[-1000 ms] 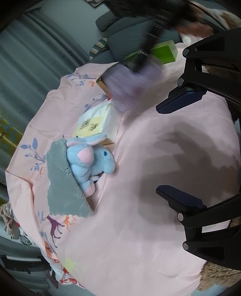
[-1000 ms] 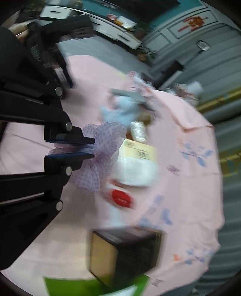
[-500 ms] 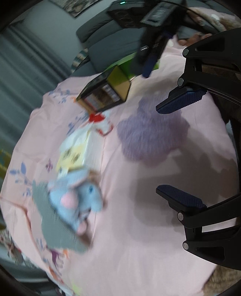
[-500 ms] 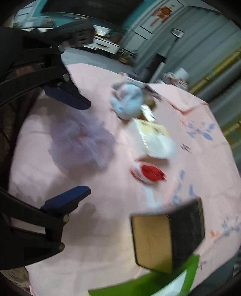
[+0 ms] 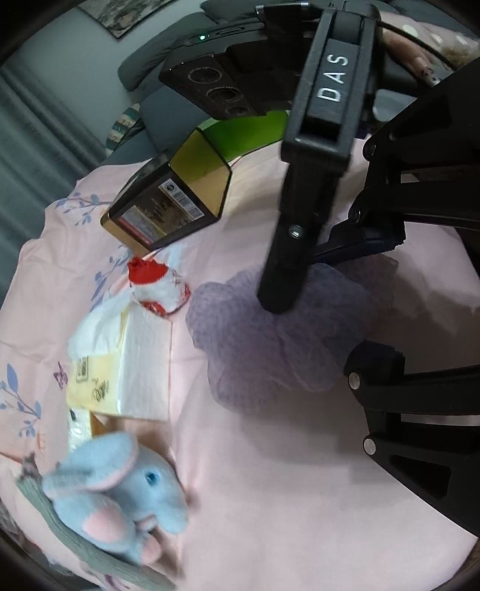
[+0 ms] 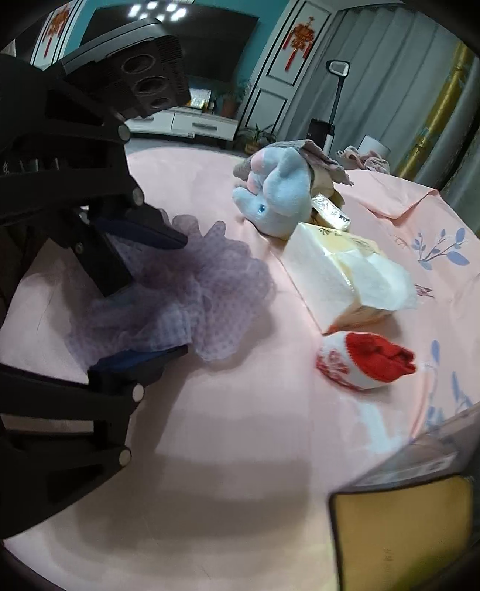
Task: Organize soft objects
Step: 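Carry the purple puff into the green box and open the right gripper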
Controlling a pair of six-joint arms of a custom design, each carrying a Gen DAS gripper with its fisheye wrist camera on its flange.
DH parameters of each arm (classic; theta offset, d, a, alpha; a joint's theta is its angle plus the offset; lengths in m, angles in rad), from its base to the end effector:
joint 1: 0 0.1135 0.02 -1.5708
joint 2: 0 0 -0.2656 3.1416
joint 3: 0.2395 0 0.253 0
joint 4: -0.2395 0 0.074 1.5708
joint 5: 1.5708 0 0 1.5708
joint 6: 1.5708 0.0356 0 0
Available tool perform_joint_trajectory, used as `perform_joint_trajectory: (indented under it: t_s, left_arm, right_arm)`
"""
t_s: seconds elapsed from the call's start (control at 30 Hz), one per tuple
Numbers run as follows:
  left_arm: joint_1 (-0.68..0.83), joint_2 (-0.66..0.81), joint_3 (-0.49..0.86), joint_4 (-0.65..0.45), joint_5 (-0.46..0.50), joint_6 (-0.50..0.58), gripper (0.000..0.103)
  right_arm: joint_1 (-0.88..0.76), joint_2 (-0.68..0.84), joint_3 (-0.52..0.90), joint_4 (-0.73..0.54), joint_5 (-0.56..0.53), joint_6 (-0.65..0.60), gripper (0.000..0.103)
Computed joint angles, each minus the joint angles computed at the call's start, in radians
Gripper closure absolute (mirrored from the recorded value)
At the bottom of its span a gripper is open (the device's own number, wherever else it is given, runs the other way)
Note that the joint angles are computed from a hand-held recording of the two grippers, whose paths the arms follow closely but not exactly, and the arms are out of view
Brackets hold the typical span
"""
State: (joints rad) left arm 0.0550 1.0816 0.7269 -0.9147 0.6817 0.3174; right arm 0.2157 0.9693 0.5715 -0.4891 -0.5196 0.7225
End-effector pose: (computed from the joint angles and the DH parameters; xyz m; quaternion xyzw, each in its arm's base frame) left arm 0.1777 -0.0127 0.2218 0.1717 0.9172 -0.2986 0.2002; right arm 0.1777 0.0570 0.2113 0.1449 0.9030 0.3624 0.1797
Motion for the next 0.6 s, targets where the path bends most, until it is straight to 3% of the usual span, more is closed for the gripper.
perform_joint_trajectory:
  t_s: [0.17,0.4,0.6]
  left_arm:
    - [-0.141,-0.086,0.01,0.05,-0.07,-0.081,0.065]
    - [-0.332,-0.111,0.101,0.106,-0.115,-0.175,0.065]
    - [-0.57,-0.057,0.225,0.222,-0.201,-0.291,0.065]
  right_arm:
    - [-0.062,-0.057,-0.027,0.013,-0.089,0.005,0.062]
    - [-0.271,-0.176,0.043,-0.149,-0.157,-0.105,0.064]
    - [-0.588,-0.19,0.202,-0.33,-0.26,-0.298,0.065]
